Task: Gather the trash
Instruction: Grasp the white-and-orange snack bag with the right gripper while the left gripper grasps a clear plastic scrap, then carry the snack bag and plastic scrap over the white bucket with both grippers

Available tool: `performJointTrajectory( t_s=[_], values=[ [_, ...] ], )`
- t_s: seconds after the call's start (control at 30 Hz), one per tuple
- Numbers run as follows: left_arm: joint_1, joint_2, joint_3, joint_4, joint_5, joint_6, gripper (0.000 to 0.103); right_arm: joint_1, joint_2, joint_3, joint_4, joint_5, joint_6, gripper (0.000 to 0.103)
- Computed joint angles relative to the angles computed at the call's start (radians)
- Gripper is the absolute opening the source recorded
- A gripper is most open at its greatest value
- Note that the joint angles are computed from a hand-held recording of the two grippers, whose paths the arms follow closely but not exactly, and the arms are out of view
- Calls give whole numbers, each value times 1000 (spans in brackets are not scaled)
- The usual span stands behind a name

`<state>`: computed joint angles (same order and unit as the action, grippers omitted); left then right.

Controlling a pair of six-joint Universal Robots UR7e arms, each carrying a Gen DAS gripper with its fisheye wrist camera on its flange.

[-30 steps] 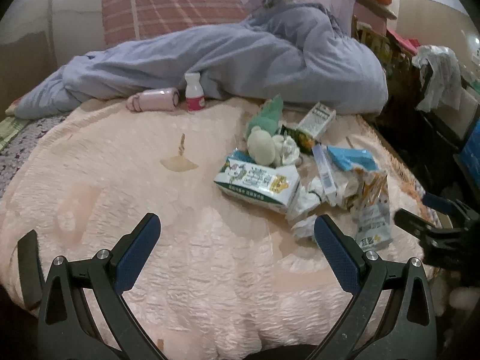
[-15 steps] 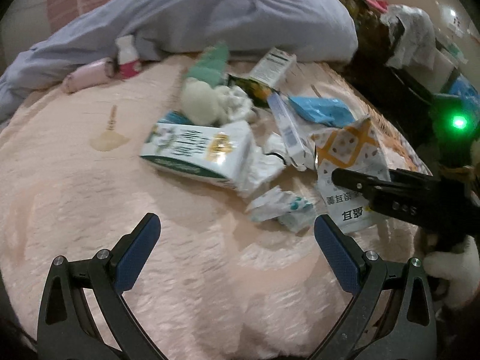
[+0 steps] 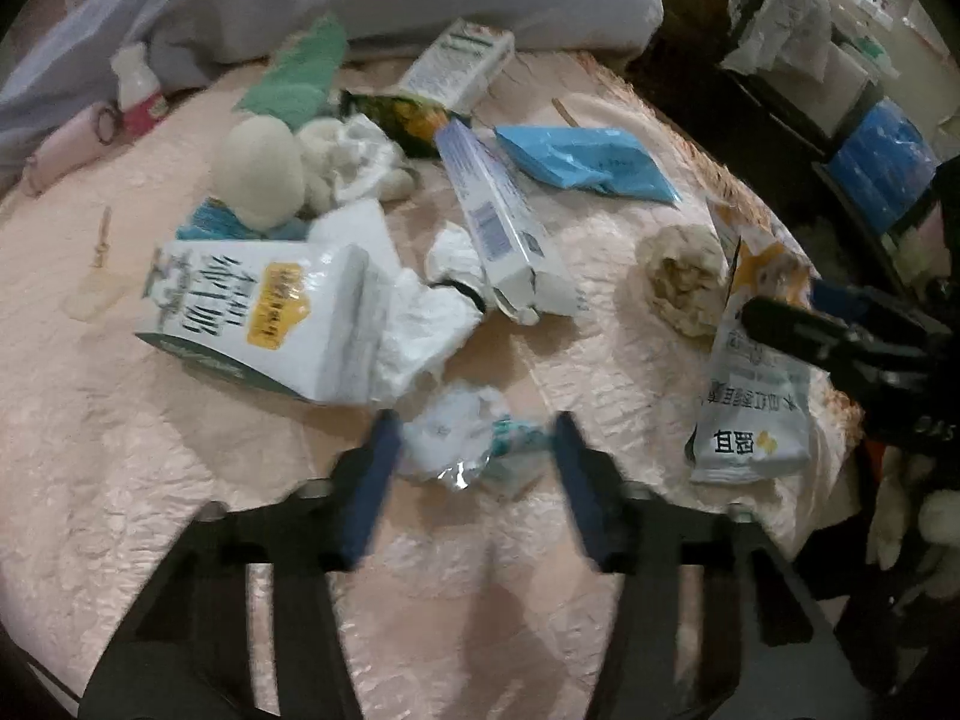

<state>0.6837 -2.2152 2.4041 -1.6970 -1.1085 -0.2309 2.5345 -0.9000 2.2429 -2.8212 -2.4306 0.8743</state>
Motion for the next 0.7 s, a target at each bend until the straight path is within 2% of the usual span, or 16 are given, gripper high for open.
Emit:
performJointTrajectory(
  t_s=[0.07,0.1,0.17,0.23,0.5,0.6,0.7],
  values=[
    [-12,1,3,12,5,4,32,15,-14,-20,80,-17,42,80],
    [-21,-5,2,24,8,0,30,17,-14,-29,102,-13,52,82],
    [-29,-17,-4,44,4,-5,24,8,-7,-46,122,27,53,89],
    [-23,-26,-16,63,-5,-7,19,0,11,-64,143,45,60,89],
    [-33,-83,-71,164,-3,-68,17,-26,68,-92,117,56,58,89],
    [-59,-105,-87,189,-12,-88,17,-16,45,-79,130,63,63,89],
    [-105,-124,-100,227,-14,-116,17,10,1,-50,160,35,82,89]
  ],
)
